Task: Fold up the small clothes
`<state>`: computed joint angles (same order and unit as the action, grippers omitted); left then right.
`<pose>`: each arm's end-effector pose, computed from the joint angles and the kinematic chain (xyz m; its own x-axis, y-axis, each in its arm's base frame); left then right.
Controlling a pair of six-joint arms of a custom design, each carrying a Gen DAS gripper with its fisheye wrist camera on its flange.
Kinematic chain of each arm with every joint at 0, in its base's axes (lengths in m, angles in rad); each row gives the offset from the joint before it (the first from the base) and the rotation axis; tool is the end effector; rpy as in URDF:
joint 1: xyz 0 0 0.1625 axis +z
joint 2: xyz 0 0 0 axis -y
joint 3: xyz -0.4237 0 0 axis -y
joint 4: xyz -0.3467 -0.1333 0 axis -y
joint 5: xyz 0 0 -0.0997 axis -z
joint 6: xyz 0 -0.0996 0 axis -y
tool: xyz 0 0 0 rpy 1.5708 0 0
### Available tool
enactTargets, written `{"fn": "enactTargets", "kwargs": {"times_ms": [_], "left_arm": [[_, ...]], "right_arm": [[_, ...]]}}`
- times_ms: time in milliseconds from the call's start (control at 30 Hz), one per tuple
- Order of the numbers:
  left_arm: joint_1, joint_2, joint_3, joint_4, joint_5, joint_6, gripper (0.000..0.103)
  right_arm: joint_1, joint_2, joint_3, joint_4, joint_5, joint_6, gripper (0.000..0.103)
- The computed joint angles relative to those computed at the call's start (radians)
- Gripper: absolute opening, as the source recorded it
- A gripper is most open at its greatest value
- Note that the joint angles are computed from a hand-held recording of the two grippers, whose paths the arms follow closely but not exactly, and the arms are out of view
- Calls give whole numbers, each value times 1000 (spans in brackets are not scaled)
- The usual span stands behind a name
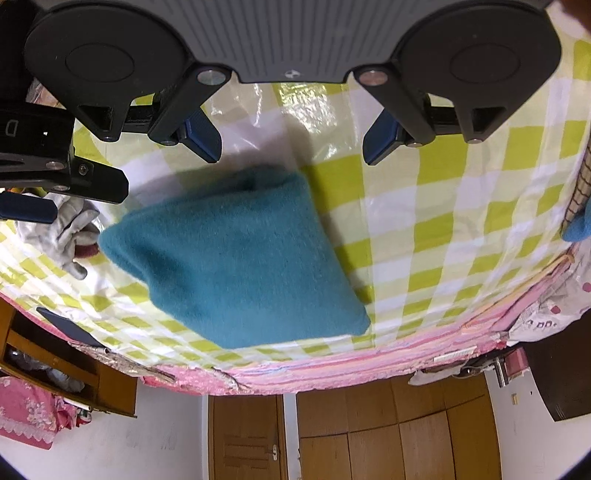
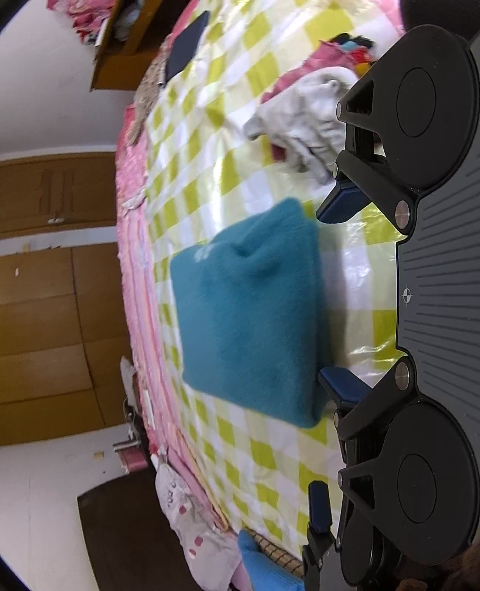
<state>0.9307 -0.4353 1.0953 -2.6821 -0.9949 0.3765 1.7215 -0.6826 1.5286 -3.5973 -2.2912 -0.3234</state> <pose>-0.3180 -0.7410 0.0969 -0.5599 0.5541 -0.6161 0.7993 0.5570 -0.2254 0.1668 -0.6481 0.2339 -0.7732 0.3454 0.5319 -0.3194 0.5125 -0.7971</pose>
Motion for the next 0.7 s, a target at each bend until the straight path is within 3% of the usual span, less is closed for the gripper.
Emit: {"fn": "enactTargets", "kwargs": {"times_ms": [333,700], "left_arm": [[6,7,3,43,18,-41,90],[7,5,25,35,37,-40,94]], "right_arm": [[-6,25,-16,-7,-50,-1,93],[-11,29,-12,-12,-32,-1,99]]}}
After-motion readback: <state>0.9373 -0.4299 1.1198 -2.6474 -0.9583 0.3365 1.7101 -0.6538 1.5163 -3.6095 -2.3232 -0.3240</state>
